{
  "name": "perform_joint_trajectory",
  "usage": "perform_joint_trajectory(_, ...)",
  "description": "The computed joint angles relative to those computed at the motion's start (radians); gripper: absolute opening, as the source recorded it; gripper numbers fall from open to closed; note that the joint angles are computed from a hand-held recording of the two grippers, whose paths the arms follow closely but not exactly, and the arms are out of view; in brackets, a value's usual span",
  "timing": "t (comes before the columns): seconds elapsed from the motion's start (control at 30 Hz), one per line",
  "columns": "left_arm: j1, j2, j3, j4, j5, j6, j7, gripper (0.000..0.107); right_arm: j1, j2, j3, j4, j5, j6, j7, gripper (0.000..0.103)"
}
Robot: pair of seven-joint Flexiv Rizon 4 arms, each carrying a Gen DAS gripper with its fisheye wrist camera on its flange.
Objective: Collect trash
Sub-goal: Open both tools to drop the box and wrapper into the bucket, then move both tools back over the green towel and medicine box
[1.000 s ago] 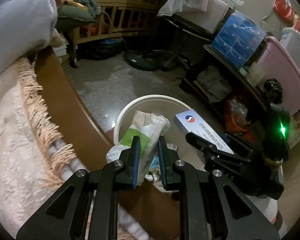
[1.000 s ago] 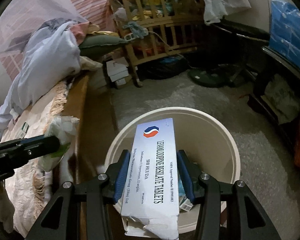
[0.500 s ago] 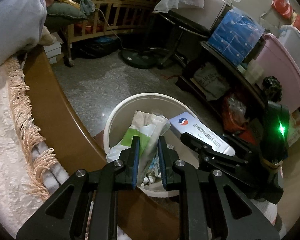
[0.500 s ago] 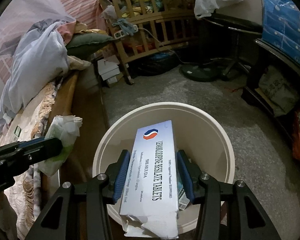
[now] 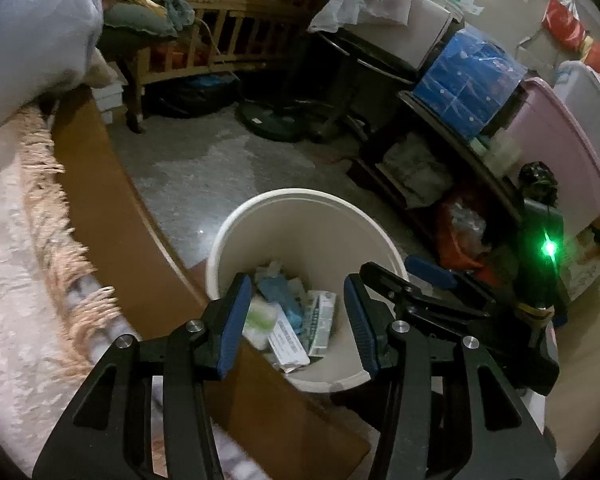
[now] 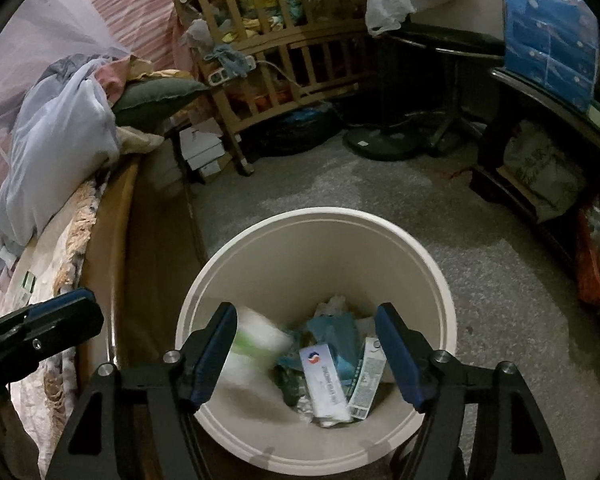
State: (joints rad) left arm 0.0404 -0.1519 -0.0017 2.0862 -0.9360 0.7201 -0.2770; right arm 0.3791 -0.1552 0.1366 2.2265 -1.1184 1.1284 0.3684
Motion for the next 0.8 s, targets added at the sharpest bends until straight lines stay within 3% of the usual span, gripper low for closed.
perform_joint_trajectory(0.4,0.024,0.046,0.037,0.062,-0.053,0.205,0.115,0.046,0.010,-0.029,-0.008,-0.055,-0.182,0.051,0.067,0.069)
perform_joint_trajectory(0.67,0.088,0.034,0.065,0.049,-0.079,0.257,0.134,0.046,0.096,-0.093,0.008,-0.188,-0.125,-0.003,-0.060,0.069)
perform_joint_trajectory(0.8,0.133,0.014,0.079,0.029,-0.092,0.273,0.148,0.047,0.148,-0.158,0.001,-0.284,-0.091,0.024,-0.123,0.069)
